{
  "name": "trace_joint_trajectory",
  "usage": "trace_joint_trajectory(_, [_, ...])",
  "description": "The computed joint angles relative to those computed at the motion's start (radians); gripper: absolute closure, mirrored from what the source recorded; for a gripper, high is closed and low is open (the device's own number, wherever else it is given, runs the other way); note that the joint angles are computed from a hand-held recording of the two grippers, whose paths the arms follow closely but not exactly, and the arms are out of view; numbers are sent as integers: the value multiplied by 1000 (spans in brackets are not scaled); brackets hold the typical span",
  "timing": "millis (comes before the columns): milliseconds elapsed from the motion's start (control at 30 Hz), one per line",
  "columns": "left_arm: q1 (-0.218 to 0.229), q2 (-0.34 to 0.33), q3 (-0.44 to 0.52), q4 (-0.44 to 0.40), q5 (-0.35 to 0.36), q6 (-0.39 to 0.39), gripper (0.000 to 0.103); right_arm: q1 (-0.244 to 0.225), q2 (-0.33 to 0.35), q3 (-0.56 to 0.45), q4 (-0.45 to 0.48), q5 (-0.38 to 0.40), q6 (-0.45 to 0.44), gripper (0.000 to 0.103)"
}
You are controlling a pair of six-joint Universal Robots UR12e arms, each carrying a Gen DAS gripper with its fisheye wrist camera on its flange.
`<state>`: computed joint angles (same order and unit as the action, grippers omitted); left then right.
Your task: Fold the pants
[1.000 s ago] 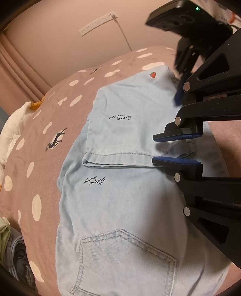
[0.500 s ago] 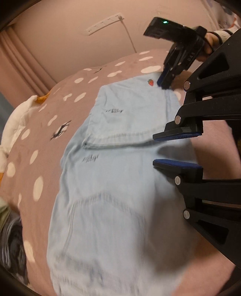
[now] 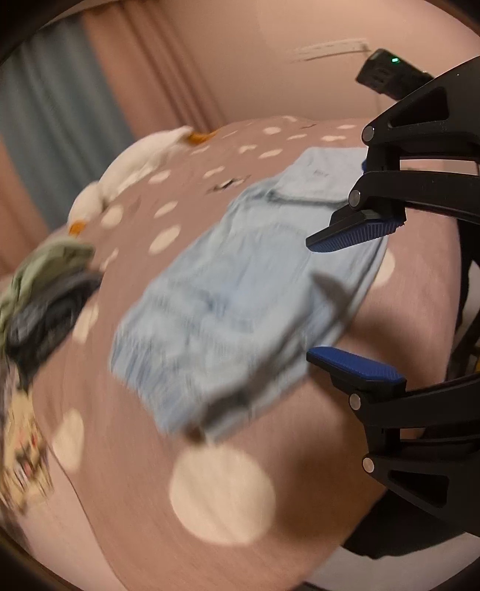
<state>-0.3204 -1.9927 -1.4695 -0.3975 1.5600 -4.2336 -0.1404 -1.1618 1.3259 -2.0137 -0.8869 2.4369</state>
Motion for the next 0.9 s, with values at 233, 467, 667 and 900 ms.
trace_joint_trajectory(233, [31,-15,-74,215,-40,-180,51,19,-4,2,31,-5,-50,66])
trace_joint_trajectory(467, [52,-73,-59,385,-41,-284,51,18,10,-18,17,-36,12,65])
trace_joint_trajectory(667, [57,-105,7,328,-30,-254,51,31,36,-58,-8,-55,57,65])
trace_joint_trajectory(900, [58,-94,39,176,-23,-129,77,77,120,-172,-27,-105,130,78])
